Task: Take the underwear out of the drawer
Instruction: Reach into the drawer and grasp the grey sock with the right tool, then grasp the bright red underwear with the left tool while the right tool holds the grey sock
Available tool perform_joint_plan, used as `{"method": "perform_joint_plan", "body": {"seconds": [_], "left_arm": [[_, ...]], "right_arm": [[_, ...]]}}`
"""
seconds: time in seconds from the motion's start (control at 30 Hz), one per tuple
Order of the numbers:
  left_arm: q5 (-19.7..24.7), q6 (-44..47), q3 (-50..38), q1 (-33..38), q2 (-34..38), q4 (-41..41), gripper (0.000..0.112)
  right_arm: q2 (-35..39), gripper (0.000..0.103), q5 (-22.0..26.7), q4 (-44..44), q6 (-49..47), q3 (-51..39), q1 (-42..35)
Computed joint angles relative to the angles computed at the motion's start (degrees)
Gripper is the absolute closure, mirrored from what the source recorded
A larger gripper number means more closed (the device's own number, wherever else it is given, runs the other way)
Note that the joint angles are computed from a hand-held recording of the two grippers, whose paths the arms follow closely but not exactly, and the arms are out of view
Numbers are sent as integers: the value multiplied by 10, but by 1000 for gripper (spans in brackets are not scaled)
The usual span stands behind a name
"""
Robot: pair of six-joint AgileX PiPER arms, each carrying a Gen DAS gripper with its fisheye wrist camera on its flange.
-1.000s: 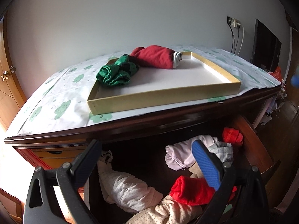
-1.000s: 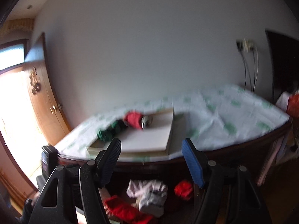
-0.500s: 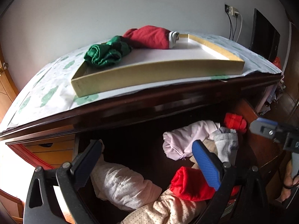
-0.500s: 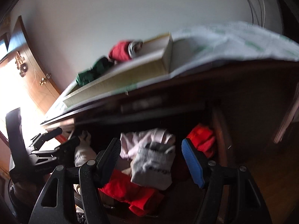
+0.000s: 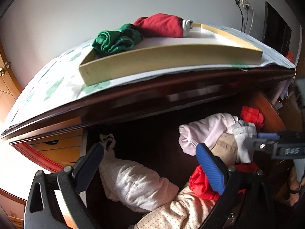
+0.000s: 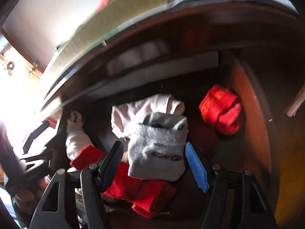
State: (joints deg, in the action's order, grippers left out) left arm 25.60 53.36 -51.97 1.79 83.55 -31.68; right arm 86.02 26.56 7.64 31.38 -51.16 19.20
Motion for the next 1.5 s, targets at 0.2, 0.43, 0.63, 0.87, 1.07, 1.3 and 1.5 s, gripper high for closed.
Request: {"method": "perform_joint_plan", "body": {"seconds": [0.2,0.43,0.63,0.87,1.07,1.3,1.5], "left_arm": [[7,24,-8,8,1,-7,13],[16,33,-13,16,4,-10,13],[19,31,-6,15,-7,-8,13],[24,26,-1,15,-16,-6,13],[34,21,-1,12,-16,3,13],[89,47,-9,4,-6,1,13],[116,5,-11,-36,10,54,13]], "right_arm": [[49,33,51,16,-9,-48,-4],[107,31,119,-10,13,-123,4],[151,24,160,-51,25,-177,32],[115,65,104,1,-31,-109,8],[40,77,25,184,-191,3,-53],[-78,78,-68,329,-339,112,-62],[-170,78,-106,241,-283,133,-41]]}}
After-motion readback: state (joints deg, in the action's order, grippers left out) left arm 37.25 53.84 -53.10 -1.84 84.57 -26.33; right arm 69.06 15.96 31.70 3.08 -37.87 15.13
